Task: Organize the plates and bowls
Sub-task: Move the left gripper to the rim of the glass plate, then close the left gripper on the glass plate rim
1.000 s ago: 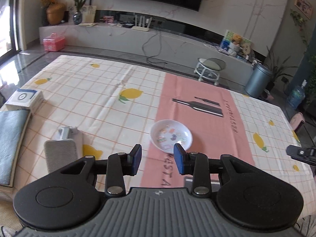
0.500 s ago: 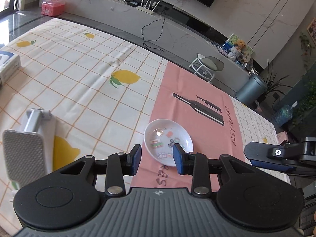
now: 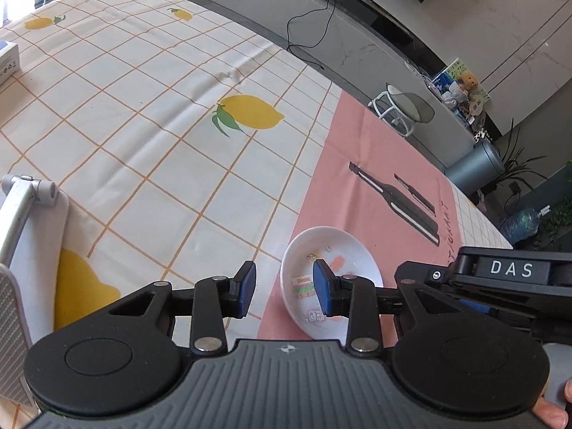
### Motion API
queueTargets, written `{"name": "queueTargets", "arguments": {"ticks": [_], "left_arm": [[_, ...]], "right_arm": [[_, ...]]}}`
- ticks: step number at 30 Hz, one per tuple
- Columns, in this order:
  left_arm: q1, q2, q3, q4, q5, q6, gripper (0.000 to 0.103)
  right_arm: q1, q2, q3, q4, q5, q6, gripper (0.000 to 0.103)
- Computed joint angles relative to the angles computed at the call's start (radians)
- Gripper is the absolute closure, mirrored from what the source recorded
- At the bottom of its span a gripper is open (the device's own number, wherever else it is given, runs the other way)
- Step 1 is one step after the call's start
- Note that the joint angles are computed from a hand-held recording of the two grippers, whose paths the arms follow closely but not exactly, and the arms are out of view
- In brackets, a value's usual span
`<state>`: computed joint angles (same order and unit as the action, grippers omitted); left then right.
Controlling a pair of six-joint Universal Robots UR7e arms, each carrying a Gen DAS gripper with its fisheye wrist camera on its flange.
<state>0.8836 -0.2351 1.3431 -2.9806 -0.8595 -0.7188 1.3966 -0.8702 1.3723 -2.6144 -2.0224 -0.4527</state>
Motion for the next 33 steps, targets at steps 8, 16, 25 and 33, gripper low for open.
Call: {"name": "queueTargets", "arguments": {"ticks": [8,16,25,33], "left_arm": [[0.018,0.022,-0.022,-0.032,-0.036,0.012,0.064],[0.022,0.036,-0.048,-0.022,-0.032,0.019,0.071],[0.016,0.033,-0.050,0.020,0.000,-0.017,0.095],[-0.004,-0.001,0.008,-0.092,0.010,-0.003,0.099]], "right_arm": [[-0.005,0.076,-0.066,0.038,-0.015,0.031,0.062],[-0.010,0.107,-0.101,0.067,-0.009,0.060,0.071],[-0.012,0.112,-0.088,0.032,-0.046,0.018,0.096],[-0.015,0.070,-0.066,0.044,0.014,0.021,0.100]]}}
